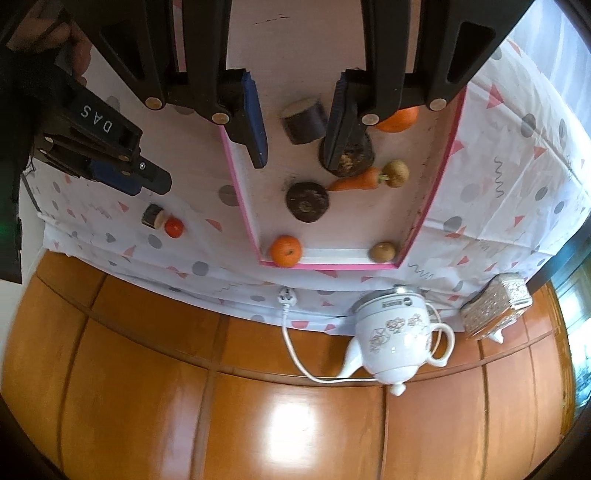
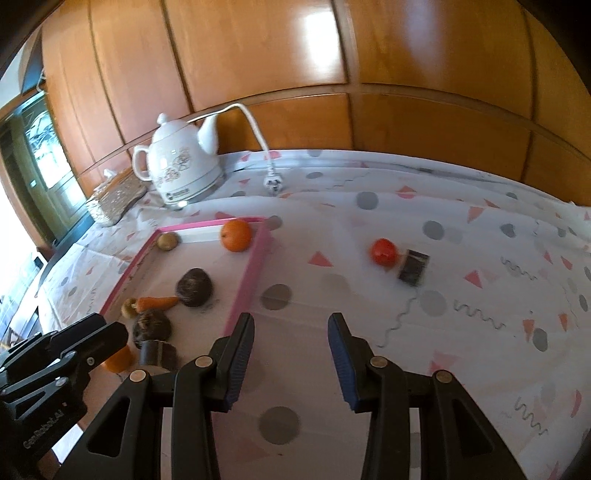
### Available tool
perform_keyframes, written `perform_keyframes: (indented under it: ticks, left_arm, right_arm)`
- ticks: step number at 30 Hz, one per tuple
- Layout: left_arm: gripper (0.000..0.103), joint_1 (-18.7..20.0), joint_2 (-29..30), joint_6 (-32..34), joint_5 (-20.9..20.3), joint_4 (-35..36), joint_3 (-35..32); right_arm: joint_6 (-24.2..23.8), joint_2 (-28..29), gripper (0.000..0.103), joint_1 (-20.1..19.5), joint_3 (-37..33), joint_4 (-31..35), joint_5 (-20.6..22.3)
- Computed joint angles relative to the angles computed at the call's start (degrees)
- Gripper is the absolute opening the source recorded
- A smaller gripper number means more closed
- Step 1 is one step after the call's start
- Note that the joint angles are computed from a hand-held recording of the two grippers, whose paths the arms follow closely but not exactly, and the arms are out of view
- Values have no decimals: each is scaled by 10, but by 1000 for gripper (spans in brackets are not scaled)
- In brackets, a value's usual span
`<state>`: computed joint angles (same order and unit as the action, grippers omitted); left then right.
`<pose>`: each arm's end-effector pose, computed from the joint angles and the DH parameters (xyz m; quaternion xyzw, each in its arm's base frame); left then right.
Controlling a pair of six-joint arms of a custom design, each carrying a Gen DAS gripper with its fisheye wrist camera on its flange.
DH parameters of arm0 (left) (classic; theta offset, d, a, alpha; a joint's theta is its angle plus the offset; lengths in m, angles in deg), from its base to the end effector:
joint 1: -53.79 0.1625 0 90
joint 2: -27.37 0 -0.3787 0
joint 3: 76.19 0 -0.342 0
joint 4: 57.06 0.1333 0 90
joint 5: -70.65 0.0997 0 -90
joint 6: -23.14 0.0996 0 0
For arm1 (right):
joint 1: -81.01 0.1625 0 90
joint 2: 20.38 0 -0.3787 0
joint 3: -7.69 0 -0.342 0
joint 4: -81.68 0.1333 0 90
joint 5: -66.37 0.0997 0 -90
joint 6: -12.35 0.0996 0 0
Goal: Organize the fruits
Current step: 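Grasp the cut brown cylinder with the right tool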
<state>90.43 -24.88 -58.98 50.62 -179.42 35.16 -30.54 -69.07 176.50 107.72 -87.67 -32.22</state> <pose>-0.2507 -0.4692 0.0932 -0.0695 0.8051 -0.4445 0.3866 0.1751 -0.5838 0.1398 0.3799 -0.8900 0.2053 0.1462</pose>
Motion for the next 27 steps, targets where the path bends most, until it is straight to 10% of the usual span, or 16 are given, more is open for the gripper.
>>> perform_keyframes:
  ticks: [27]
  left_arm:
    - [32,53,119,266,-45,-215,-113]
  right_arm:
    - [34,46,47,-47,-115,18,-26]
